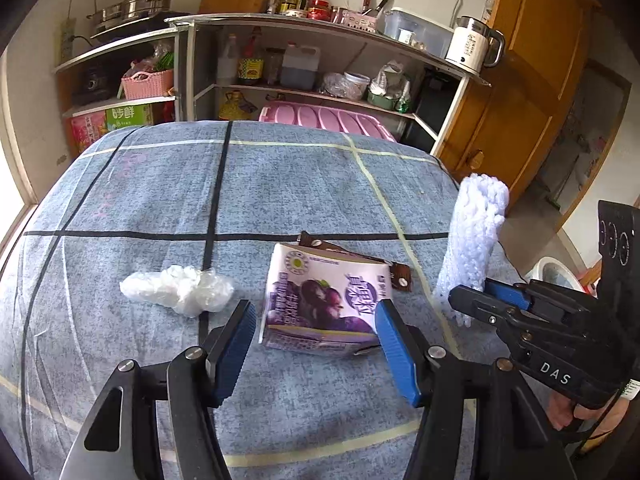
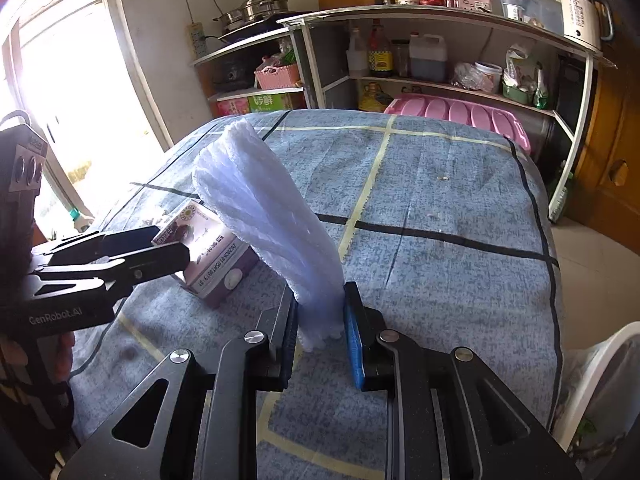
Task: Collect trash
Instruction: 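Grasp the white foam netting with the right tool while the left approaches the purple carton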
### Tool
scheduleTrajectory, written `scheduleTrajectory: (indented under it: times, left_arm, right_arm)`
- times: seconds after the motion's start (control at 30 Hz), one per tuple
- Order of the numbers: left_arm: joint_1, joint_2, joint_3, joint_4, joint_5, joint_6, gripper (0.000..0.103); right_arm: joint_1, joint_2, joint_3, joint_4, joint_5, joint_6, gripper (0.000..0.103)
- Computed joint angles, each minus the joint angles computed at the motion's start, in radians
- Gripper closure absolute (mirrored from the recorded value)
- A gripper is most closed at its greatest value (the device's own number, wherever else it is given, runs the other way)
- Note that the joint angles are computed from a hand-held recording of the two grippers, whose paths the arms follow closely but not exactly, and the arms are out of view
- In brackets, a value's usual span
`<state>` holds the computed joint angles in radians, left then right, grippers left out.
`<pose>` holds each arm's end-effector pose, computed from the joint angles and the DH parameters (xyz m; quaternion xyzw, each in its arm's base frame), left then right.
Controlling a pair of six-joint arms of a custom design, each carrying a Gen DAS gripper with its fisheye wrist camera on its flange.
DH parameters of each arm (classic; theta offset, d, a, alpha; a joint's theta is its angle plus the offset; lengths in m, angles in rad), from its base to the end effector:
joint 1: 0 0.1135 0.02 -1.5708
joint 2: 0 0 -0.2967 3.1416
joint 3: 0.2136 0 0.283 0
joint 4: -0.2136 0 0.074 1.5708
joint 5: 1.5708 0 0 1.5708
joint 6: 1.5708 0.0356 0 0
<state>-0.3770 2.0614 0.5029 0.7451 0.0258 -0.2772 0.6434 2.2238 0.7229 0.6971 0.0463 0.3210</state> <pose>0.2772 -0.1107 0.0198 0.0511 0.9277 -0.1301 0.3462 0.2854 0.2119 -0.0014 -0.1402 0.9165 0.1544 0.3414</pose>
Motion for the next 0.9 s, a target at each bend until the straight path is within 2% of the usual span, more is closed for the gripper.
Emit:
scheduleTrajectory:
  times: [0.1, 0.2, 0.37, 0.5, 0.63, 0.7, 0.8, 0.9]
  left_arm:
    - [-0.030, -0.004, -0.006, -0.010, -0.007, -0.004, 0.041]
    - [-0.043, 0.005, -0.003, -0.027, 0.071, 0.014, 0.041]
    - [-0.056, -0.026, -0.020, 0.012, 0.041, 0.032, 0.041]
    - [-0.037, -0.040, 0.012, -0.026, 0.006, 0.069, 0.035]
    - [0.006, -0.023, 0.051, -0.026, 0.101, 0.095, 0.029]
    - [0.016, 0.001, 0.105, -0.108, 0.144, 0.126, 0.028]
    - [0.021, 0.043, 0.152, -0.162, 0.180, 0.114, 0.028]
    - [0.014, 0.053, 0.130, -0.115, 0.179, 0.108, 0.027]
  right_arm:
    - [-0.004, -0.018, -0.029, 0.020, 0.014, 0.012, 0.080]
    - [-0.021, -0.033, -0.059, 0.045, 0.008, 0.025, 0.080]
    - [-0.030, -0.038, -0.088, 0.076, 0.009, 0.039, 0.080]
    - [-0.032, -0.032, -0.091, 0.082, 0.003, 0.042, 0.080]
    - [-0.038, -0.027, -0.096, 0.093, -0.007, 0.043, 0.080]
    - [-0.040, -0.024, -0.094, 0.089, -0.006, 0.043, 0.080]
    - [-0.045, -0.022, -0.095, 0.096, -0.015, 0.044, 0.080]
    - [-0.044, -0.021, -0.099, 0.101, -0.014, 0.046, 0.080]
